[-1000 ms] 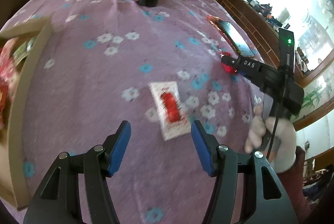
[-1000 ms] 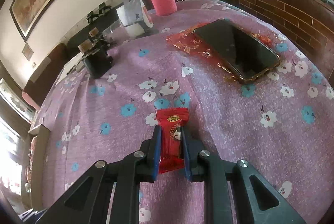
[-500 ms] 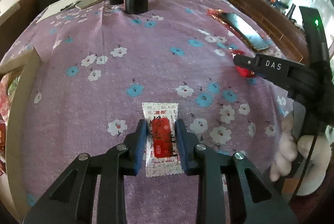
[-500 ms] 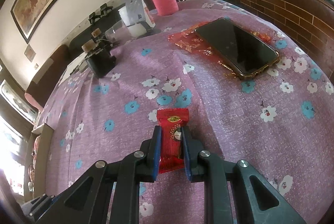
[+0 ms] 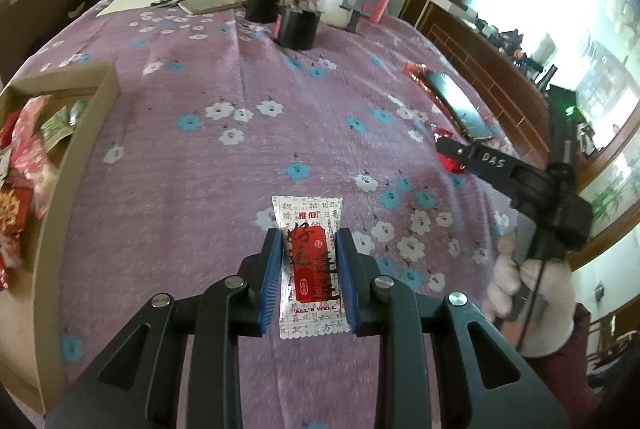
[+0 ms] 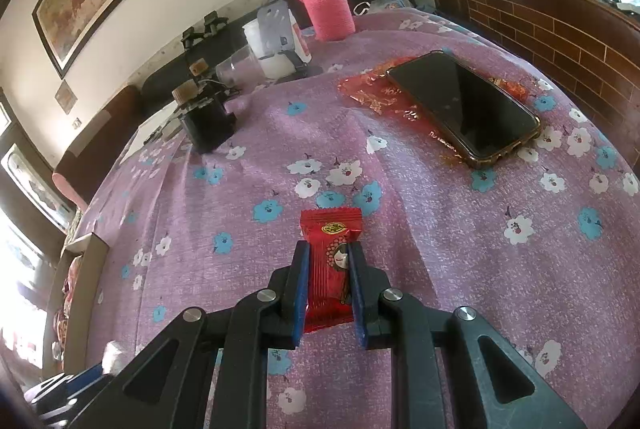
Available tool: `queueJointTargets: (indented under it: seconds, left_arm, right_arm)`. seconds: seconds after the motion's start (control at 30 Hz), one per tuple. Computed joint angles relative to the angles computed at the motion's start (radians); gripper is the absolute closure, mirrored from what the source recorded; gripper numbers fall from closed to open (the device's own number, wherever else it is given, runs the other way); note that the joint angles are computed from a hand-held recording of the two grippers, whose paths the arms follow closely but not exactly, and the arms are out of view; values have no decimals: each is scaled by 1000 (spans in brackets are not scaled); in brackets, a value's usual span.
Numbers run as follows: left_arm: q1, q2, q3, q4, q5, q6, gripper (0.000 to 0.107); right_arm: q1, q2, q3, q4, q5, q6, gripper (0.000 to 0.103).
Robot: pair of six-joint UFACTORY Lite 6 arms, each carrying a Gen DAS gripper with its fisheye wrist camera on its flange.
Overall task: Organize snacks
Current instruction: 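Carry both snacks into the box and open both grippers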
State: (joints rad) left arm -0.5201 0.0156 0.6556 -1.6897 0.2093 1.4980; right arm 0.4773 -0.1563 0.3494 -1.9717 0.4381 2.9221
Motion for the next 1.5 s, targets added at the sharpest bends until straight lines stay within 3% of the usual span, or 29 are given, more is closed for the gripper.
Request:
queueJointTargets:
  seconds: [0.13,0.43,0.7,0.83,1.0,1.2,1.4,1.5]
  left_arm:
    - [105,-104,-79,92,79,-62,83]
    - [512,-275,-193,293,299,-108,83]
    - [960,-177,-168,369,480,44,82]
    - [1123,-80,-107,397,544,82,82]
    - [1215,14,-52,396,573,122,82]
    - [1275,56,-6,412,584,148,82]
    - [1257,85,30,384,518,180,82]
    - [1220,99,36,356,454,202,82]
  right_arm:
    - [14,25,13,11,11,-7,84]
    - [66,78,50,133,63,-99,84]
    - [165,131,128,297,108,-286,84]
    - [314,130,207,415,137,-375,84]
    - [462,301,489,519,135,-551,84]
    - [556,586,888,661,40,-799,84]
    - [611,867,1299,954,1,-1192,85]
    - [636,993,1489,1106,37,-1384,85]
